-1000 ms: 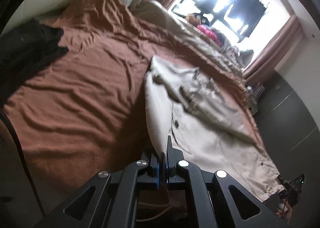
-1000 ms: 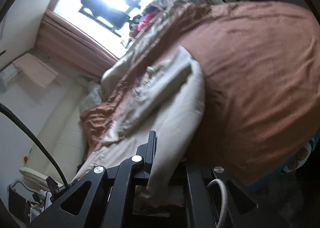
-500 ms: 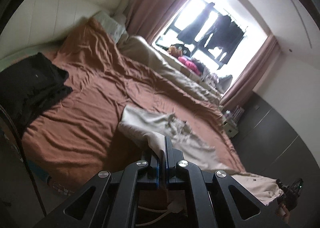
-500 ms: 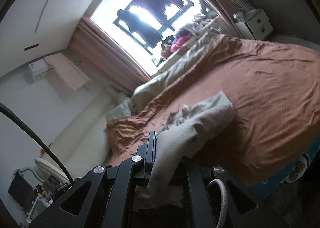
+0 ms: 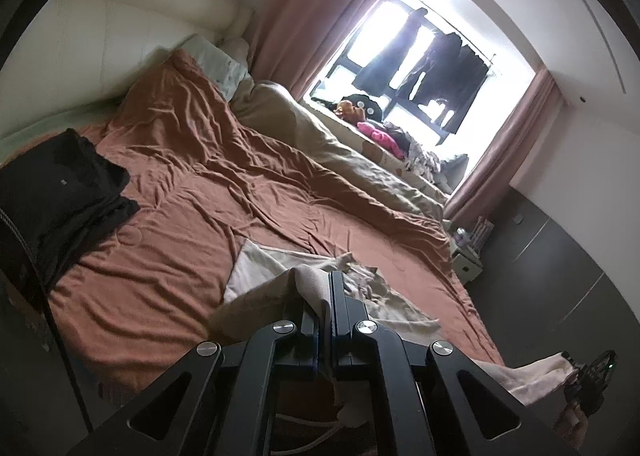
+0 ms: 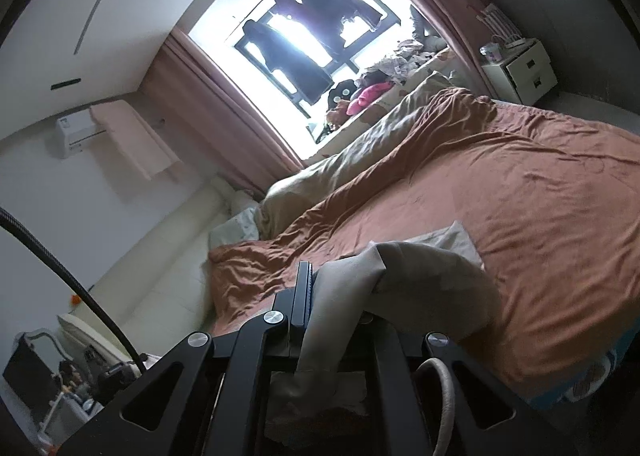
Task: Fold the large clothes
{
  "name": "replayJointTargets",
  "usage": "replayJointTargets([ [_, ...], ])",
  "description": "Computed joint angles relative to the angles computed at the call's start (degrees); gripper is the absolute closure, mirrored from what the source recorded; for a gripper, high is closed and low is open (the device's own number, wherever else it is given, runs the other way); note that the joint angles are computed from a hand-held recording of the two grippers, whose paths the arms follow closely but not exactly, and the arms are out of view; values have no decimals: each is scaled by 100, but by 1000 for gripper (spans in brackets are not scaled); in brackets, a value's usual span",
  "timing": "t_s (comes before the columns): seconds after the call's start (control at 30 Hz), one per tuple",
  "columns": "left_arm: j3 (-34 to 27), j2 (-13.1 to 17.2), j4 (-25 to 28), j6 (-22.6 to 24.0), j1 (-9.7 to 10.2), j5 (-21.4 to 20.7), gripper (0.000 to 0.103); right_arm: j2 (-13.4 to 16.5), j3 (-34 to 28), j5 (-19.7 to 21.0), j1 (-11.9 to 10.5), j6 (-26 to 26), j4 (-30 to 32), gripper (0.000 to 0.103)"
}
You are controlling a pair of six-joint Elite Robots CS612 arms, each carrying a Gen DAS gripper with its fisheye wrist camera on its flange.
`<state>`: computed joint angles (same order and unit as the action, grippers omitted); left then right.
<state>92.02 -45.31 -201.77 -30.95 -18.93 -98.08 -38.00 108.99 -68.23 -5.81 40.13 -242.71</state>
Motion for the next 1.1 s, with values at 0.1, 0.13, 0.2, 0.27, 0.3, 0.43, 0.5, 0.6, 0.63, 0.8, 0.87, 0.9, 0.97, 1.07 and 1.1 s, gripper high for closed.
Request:
replayJointTargets([
  [0.1,-379,162,307,112,0,80,100,-20,-314,-151,24,-212,472,101],
  [0.13,-536,232,430,145,3,98,100,-17,-424,-178,26,-271,603,101],
  [0.2,-801,366,620,206,14,132,100,-11,-637,-270,46,-368,875,101],
  [0.27,-1113,520,859,266,16,216,99,20,-851,-400,73,-478,1146,101],
  [0.3,-1267,599,979,282,22,227,99,20,-920,-476,91,-524,1263,101],
  [0.43,-1854,913,1486,416,22,303,99,117,-1355,-684,160,-679,1839,101],
  [0.5,-2189,1104,1775,485,21,339,99,195,-1579,-748,187,-708,2122,101],
  [0.6,-2663,1390,2178,555,26,384,99,297,-1913,-830,225,-700,2547,101],
  [0.63,-2827,1495,2323,575,30,388,99,358,-2060,-873,244,-707,2744,101],
  [0.8,-3577,1980,3041,596,52,396,99,591,-2637,-970,316,-605,3705,100],
  [0.87,-3897,2194,3342,567,65,392,99,683,-2865,-1047,357,-579,4104,100],
  [0.9,-4074,2312,3520,548,72,389,99,716,-2955,-1052,362,-568,4238,100],
  [0.97,-4351,2493,3783,553,80,385,99,822,-3202,-1105,404,-557,4559,100],
  [1.07,-4801,2771,4158,617,83,405,97,928,-3449,-1152,435,-525,4859,99],
  [1.1,-4956,2854,4309,644,86,399,97,951,-3527,-1165,435,-523,4991,98],
])
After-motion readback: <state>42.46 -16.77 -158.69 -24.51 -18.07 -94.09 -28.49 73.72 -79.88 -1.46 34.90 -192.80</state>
